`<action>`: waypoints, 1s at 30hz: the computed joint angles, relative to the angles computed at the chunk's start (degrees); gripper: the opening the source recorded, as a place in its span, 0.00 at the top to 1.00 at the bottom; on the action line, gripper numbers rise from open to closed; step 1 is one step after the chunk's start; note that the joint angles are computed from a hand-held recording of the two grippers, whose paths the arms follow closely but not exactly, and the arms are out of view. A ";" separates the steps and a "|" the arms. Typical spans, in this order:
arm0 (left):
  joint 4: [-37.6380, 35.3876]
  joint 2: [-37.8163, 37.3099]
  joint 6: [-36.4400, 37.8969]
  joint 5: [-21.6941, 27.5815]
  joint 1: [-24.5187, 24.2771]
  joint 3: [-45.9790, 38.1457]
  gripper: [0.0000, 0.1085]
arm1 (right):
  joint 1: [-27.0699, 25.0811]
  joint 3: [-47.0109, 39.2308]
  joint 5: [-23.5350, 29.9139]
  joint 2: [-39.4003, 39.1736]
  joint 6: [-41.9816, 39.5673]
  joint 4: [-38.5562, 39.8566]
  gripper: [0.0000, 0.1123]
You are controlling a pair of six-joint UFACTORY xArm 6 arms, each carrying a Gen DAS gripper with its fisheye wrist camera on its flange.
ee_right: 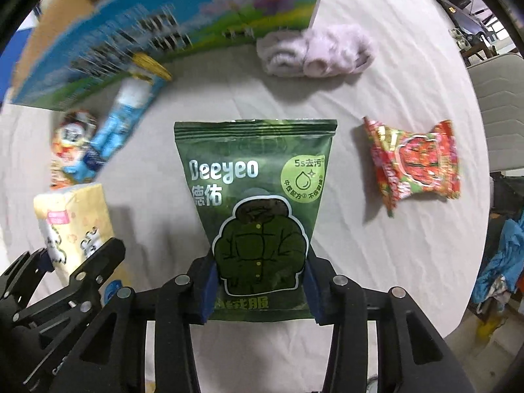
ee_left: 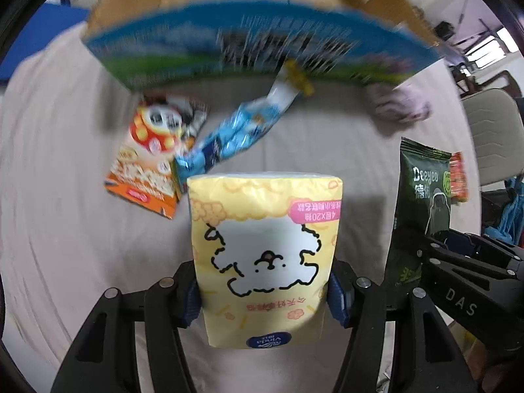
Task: Organize soft objects
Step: 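Carry both items into the cardboard box and open both tools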
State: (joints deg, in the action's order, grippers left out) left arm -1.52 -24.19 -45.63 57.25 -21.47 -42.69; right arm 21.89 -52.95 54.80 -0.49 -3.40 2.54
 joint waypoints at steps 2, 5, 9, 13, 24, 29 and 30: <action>2.12 -2.87 -1.06 1.52 -1.28 -1.47 0.47 | -1.18 1.20 0.55 -3.65 -1.15 1.56 0.60; 3.78 -3.85 1.53 0.54 0.48 -3.08 0.47 | -3.27 1.41 2.55 -8.96 -3.33 4.02 0.60; 7.57 -5.41 2.16 1.45 0.19 -7.46 0.47 | -4.45 -3.20 7.00 -13.34 -4.73 6.36 0.60; 6.34 -3.72 6.45 2.07 3.82 -13.72 0.46 | -5.33 -8.33 7.85 -12.19 -7.30 10.37 0.60; -4.44 21.44 18.91 -4.78 18.29 -31.52 0.46 | -3.15 -38.45 9.94 13.72 -11.85 13.97 0.60; -12.86 34.00 24.47 -3.66 22.94 -40.99 0.46 | -1.83 -66.94 21.37 34.91 -9.78 12.91 0.60; -14.71 36.44 25.45 -3.02 23.71 -42.85 0.46 | -1.66 -72.94 23.10 39.80 -9.48 12.38 0.60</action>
